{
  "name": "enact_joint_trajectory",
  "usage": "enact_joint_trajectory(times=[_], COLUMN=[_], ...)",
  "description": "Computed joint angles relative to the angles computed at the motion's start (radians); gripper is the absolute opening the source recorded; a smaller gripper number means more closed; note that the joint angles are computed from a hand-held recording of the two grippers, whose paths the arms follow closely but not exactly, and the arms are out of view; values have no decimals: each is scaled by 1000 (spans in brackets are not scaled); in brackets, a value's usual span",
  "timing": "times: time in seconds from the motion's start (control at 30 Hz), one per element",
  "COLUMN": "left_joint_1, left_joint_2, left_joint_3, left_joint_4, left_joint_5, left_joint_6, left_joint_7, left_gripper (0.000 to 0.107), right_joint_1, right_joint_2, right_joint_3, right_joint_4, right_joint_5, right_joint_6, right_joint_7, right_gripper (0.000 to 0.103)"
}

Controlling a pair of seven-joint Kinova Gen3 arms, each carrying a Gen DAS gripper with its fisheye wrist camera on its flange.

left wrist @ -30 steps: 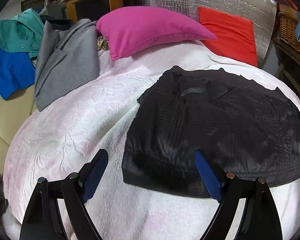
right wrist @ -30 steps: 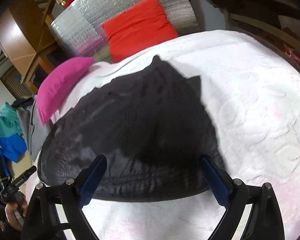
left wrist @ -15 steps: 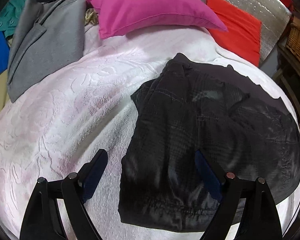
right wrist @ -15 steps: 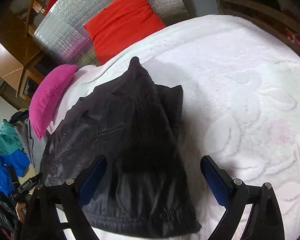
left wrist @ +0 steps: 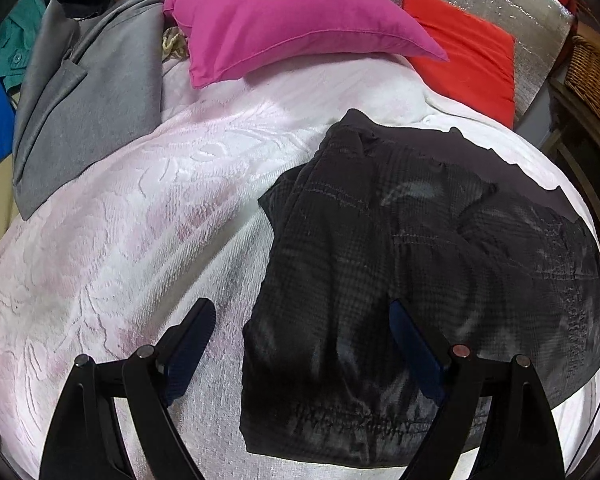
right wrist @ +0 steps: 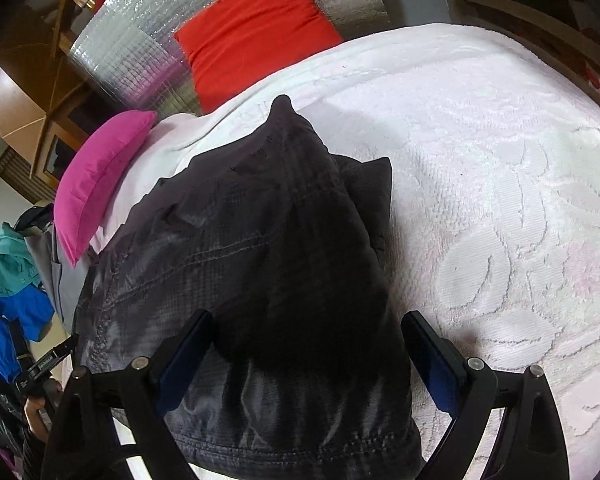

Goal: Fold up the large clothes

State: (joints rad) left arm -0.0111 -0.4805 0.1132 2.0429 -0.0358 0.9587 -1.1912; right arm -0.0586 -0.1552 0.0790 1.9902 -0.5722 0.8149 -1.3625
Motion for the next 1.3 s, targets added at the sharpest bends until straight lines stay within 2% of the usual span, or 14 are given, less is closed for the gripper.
enact_joint_trajectory(times=[0.33,0.47,0.63,0.83,0.93,0.97,1.0,1.03,1.07,1.1,1.13,1.23,1.27,1.3], left_joint_1=[10,30,45,36,47,47,37,29,32,21,17,26,30,26], left_joint_2=[48,92,106,76,145,171,179,173,174,171,166,141,147,158], left_joint_3=[-46,-90,-152,-211,-214,-213,-202,-187,-175,-145,-124,-97,-107,-102], left_joint_4=[-31,-23,-9,-19,-33,-25,-23,-18,-24,-40,-52,-67,-60,-60], left_joint_5=[26,85,173,262,290,309,313,311,309,290,271,236,241,231], left_joint_6=[-32,-48,-51,-53,-11,-13,-19,-37,-41,-35,-32,-34,-36,-30], left_joint_7=[-62,-104,-182,-262,-314,-330,-330,-327,-325,-306,-286,-262,-265,-252], left_gripper=[89,89,89,89,89,90,89,74,65,43,30,27,30,47], right_joint_1=[42,64,72,79,76,73,67,59,53,44,34,9,-4,1], right_joint_2=[82,116,134,133,154,156,157,157,158,148,132,98,112,131], right_joint_3=[20,6,-20,-27,-37,-43,-50,-58,-63,-71,-78,-90,-76,-79], right_joint_4=[-55,-58,-76,-81,-85,-87,-97,-110,-131,-154,-174,-209,-213,-213], right_joint_5=[-74,-137,-161,-167,-163,-158,-138,-111,-81,-44,-7,62,69,81], right_joint_6=[50,68,92,80,74,69,72,80,97,112,123,129,140,148], right_joint_7=[57,107,147,145,135,138,134,124,119,112,104,78,65,38], right_gripper=[97,97,97,96,95,90,77,69,49,34,30,26,27,36])
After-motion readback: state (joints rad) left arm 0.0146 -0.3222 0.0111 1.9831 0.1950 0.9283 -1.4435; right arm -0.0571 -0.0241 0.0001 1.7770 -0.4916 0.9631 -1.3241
